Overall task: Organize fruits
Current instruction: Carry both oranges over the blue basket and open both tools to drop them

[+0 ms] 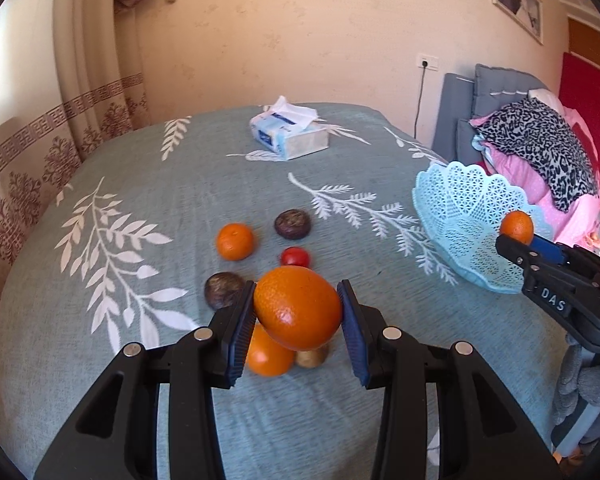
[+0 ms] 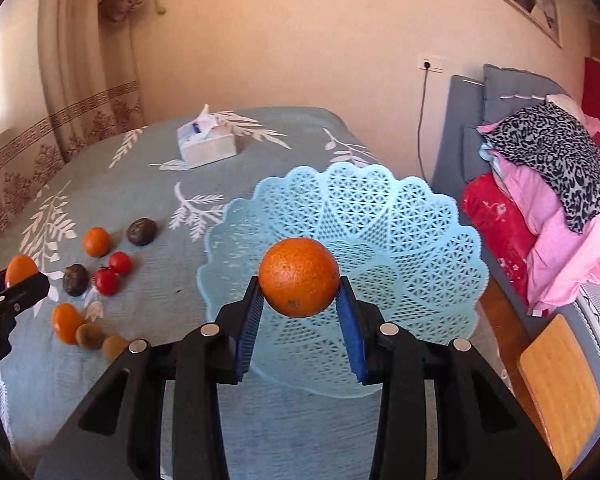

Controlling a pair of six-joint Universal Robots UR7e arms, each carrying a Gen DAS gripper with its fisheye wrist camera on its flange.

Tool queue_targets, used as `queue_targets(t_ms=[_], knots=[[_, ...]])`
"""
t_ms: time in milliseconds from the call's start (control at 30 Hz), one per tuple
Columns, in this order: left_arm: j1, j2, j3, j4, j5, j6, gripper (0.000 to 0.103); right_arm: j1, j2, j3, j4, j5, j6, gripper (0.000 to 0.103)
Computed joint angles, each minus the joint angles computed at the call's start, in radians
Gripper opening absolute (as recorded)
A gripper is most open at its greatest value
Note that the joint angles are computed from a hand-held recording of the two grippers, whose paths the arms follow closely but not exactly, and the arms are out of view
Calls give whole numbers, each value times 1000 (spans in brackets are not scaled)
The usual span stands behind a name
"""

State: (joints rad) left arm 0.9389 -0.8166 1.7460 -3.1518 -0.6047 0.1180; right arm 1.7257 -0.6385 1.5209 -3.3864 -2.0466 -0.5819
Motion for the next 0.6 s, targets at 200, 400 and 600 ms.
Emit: queue_targets(t_ms=[200,400,600], knots=[[-6,56,-79,21,-30,41,41,-14,-3,-10,-2,-13,32,40],[-7,113,-171,58,-68,73,41,-17,-5,-7,-64,-19,23,53],[-1,172,-269,118,-114,87,41,-20,-12,0,-84,-27,26,53]])
